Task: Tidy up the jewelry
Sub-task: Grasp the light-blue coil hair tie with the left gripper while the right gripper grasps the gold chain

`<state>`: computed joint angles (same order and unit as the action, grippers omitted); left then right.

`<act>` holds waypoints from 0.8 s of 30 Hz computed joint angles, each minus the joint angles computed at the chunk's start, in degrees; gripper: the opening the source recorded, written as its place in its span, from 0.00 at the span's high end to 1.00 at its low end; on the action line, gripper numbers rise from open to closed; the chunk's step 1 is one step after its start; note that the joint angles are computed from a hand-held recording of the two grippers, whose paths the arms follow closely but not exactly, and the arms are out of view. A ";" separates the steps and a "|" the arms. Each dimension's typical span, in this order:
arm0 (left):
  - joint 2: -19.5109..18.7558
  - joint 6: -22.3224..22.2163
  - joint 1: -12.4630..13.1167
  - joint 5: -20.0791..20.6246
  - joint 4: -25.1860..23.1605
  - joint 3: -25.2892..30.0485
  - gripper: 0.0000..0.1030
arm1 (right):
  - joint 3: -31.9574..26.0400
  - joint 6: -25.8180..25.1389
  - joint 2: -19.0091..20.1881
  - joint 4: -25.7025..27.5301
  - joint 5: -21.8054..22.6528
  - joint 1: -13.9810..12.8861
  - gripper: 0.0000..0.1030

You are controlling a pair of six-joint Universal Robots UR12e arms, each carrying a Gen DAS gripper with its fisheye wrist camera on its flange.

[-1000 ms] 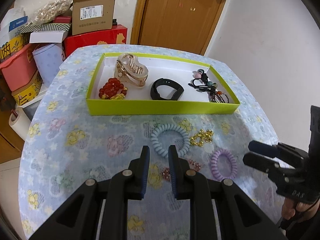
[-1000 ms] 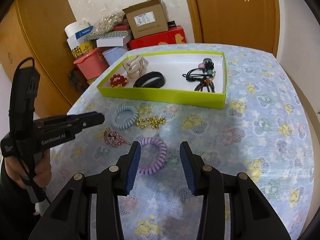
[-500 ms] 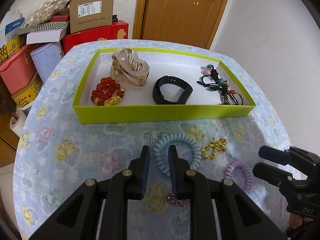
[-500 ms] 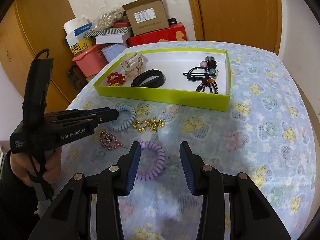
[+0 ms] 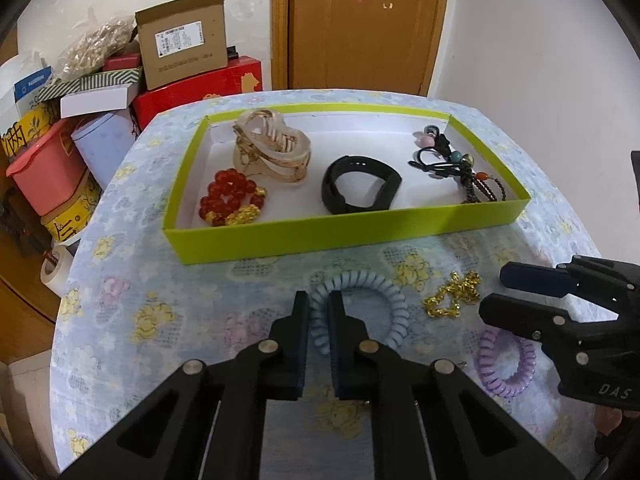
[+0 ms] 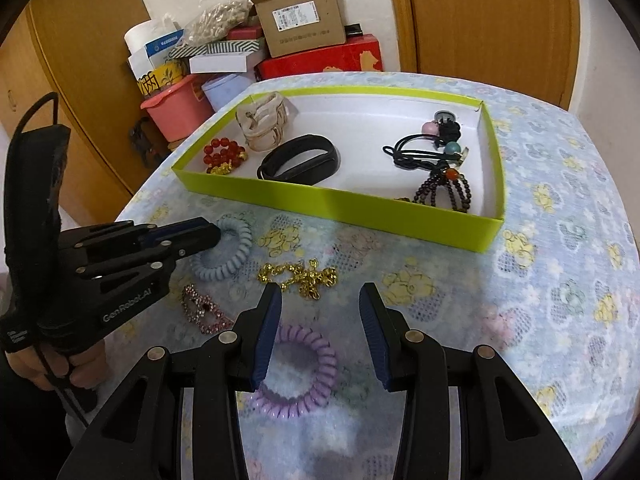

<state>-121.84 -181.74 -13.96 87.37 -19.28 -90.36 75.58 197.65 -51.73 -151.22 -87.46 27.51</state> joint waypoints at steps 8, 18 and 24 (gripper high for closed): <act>0.86 -2.88 1.24 -1.23 1.08 -1.55 0.91 | -1.65 -2.07 1.00 1.32 -0.54 0.29 0.60; 1.97 -5.29 2.40 -2.03 2.81 -3.22 0.91 | -5.52 -8.98 2.94 5.40 -7.74 2.39 0.60; 2.47 -5.58 2.74 -2.79 3.74 -3.92 0.91 | -6.24 -9.60 3.30 5.87 -8.54 2.67 0.86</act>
<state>-119.37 -187.31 -11.22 84.58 -15.54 -94.28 69.34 188.05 -48.43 -145.36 -96.01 30.19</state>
